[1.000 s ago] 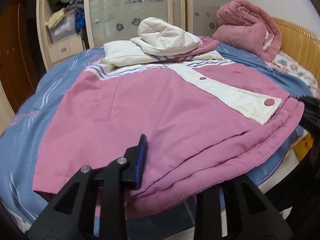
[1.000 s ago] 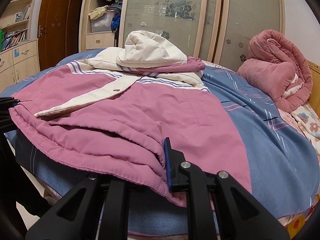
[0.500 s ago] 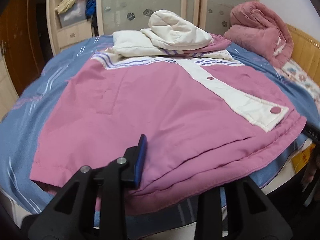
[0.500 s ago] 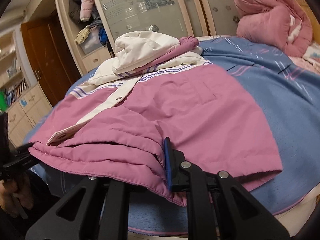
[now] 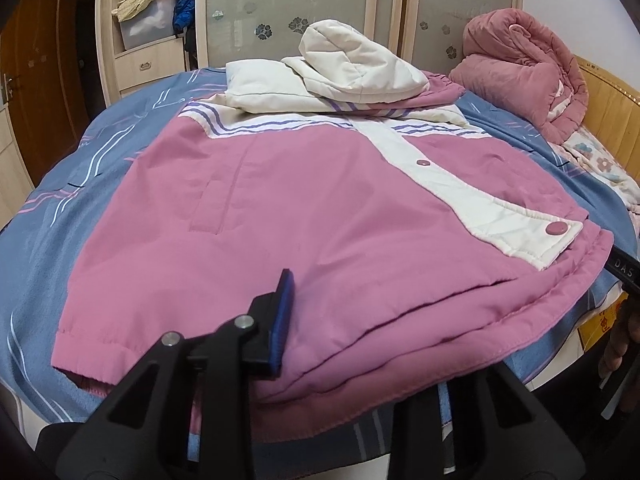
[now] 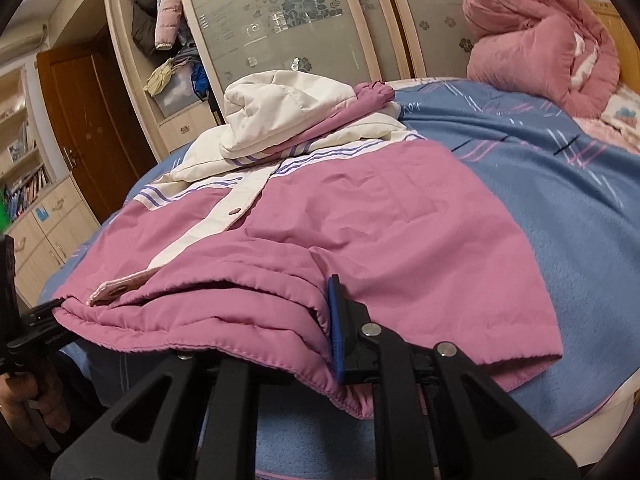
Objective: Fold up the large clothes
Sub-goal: 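Hold the hem with both grippers and lay it over the jacket body toward the hood, then grasp the jacket's folded edge with both grippers and lift it up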
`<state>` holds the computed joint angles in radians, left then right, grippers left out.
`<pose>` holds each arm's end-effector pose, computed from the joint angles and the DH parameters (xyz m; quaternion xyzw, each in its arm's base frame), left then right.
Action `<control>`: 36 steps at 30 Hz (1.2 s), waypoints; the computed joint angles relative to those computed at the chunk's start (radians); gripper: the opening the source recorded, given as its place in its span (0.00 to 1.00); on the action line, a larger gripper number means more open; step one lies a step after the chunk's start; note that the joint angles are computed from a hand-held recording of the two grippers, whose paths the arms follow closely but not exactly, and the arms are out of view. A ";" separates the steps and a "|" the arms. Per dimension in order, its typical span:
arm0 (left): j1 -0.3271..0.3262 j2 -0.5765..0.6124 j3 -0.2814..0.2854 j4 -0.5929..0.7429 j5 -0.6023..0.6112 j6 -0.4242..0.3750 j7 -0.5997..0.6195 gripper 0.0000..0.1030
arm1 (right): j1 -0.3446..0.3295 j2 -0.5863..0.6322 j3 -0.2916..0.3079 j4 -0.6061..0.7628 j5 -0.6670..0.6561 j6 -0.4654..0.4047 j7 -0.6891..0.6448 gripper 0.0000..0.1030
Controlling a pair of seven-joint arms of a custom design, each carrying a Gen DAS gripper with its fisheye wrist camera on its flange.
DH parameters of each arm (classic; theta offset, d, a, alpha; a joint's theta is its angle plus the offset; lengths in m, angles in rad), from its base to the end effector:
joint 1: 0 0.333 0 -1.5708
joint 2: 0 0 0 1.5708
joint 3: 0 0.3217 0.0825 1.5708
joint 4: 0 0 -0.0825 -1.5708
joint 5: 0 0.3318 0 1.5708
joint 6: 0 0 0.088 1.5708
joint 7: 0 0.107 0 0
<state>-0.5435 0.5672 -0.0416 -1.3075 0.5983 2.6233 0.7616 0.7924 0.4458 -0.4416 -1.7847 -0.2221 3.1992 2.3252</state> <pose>0.5976 -0.4012 0.5176 -0.5866 0.6957 -0.3301 0.2508 0.5897 0.2941 0.4783 -0.6075 0.6288 -0.2244 0.4303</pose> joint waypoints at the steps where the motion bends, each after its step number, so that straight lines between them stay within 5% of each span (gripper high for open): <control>1: 0.000 0.000 0.000 0.001 0.001 0.004 0.002 0.26 | 0.014 0.003 -0.019 0.001 -0.004 0.003 0.004 0.13; 11: 0.022 0.028 -0.017 0.064 -0.069 0.010 0.074 0.17 | 0.073 0.038 -0.109 0.057 -0.028 0.001 0.008 0.12; 21: 0.008 0.053 0.004 0.162 -0.065 0.001 0.098 0.09 | 0.020 0.068 -0.071 0.167 -0.022 -0.028 0.009 0.10; 36: 0.019 0.197 -0.005 0.498 -0.173 -0.119 0.235 0.08 | -0.063 0.101 -0.021 0.350 -0.173 -0.111 0.110 0.10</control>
<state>-0.5249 0.7645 -0.0470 -0.8094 0.4249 2.5039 0.9963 0.7292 0.5467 -0.4629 -1.4348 -0.3947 3.0881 2.4348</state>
